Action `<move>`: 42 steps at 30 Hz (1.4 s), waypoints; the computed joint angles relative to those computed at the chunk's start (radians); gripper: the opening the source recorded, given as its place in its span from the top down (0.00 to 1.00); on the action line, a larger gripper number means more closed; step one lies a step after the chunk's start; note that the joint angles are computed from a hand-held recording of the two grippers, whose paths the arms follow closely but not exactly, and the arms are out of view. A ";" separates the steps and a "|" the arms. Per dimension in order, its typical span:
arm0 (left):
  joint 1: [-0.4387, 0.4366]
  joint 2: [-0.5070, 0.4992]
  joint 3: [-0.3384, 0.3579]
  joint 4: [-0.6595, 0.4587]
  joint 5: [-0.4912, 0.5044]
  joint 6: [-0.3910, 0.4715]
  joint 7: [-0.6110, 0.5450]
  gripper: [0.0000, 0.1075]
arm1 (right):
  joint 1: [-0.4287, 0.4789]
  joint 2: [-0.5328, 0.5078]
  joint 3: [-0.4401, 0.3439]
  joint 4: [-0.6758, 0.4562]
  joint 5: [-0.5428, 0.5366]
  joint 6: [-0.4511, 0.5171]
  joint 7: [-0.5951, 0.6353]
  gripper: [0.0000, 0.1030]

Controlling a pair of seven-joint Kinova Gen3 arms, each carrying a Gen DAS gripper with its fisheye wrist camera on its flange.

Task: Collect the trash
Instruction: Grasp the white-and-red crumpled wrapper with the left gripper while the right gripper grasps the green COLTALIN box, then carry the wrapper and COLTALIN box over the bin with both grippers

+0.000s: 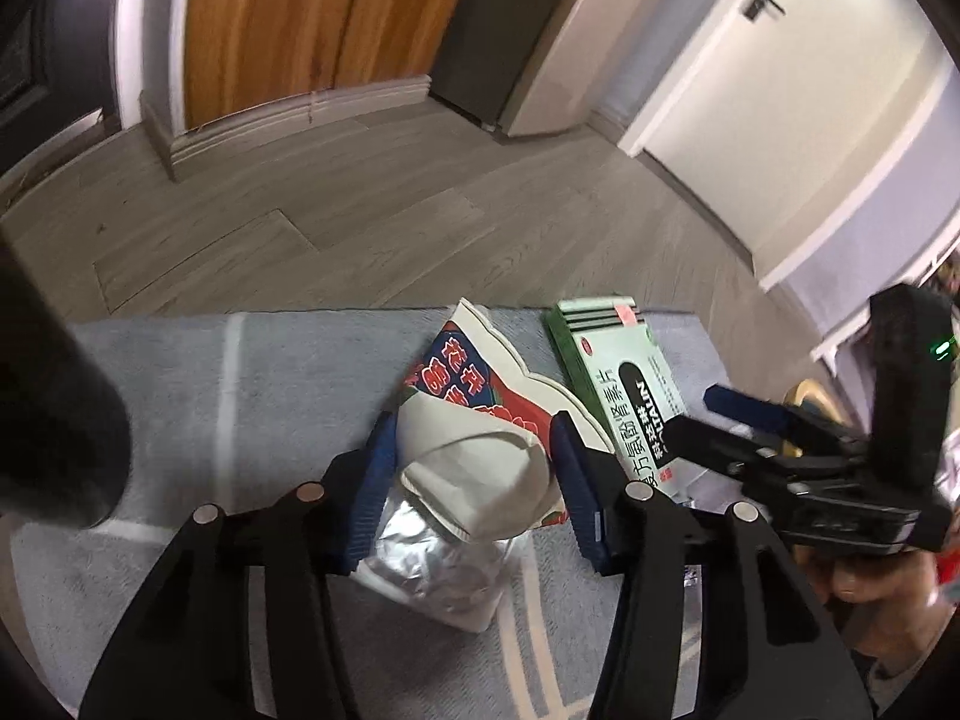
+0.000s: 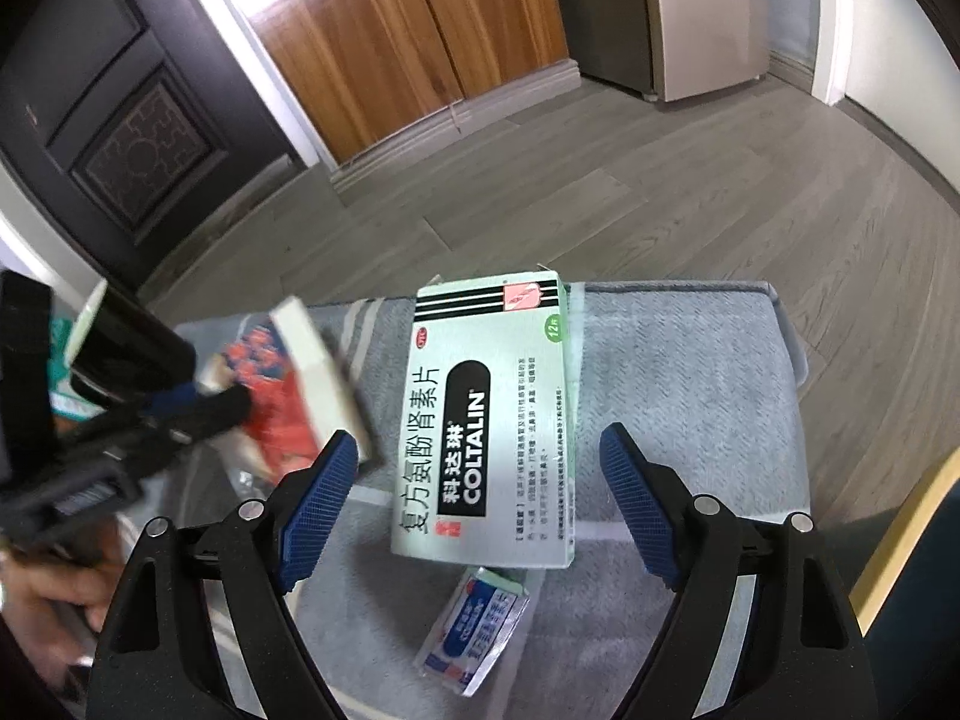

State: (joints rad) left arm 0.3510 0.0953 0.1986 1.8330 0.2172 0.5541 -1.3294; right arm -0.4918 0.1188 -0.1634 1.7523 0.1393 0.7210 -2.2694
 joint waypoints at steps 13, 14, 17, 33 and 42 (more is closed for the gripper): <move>-0.027 -0.096 -0.018 0.068 0.041 -0.016 -0.010 0.53 | -0.124 0.083 0.009 -0.060 0.217 0.120 -0.095 0.20; -0.027 -0.102 -0.017 0.071 0.042 -0.016 -0.007 0.53 | -0.134 0.085 0.011 -0.059 0.234 0.124 -0.104 0.24; -0.024 -0.116 -0.013 0.076 0.028 -0.008 0.012 0.53 | -0.153 0.067 0.015 -0.036 0.278 0.111 -0.147 0.29; 0.017 -0.242 0.063 0.025 -0.114 0.079 0.197 0.53 | -0.081 -0.225 -0.129 0.032 0.268 0.166 -0.249 0.29; 0.039 -0.319 0.132 0.010 -0.168 0.126 0.297 0.53 | -0.013 -0.376 -0.268 0.015 0.261 0.300 -0.253 0.29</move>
State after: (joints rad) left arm 0.3896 -0.2235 0.3305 1.8428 0.0495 0.6798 -1.0320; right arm -0.5052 -0.2577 -0.4319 1.7669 0.4006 1.0208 -2.5226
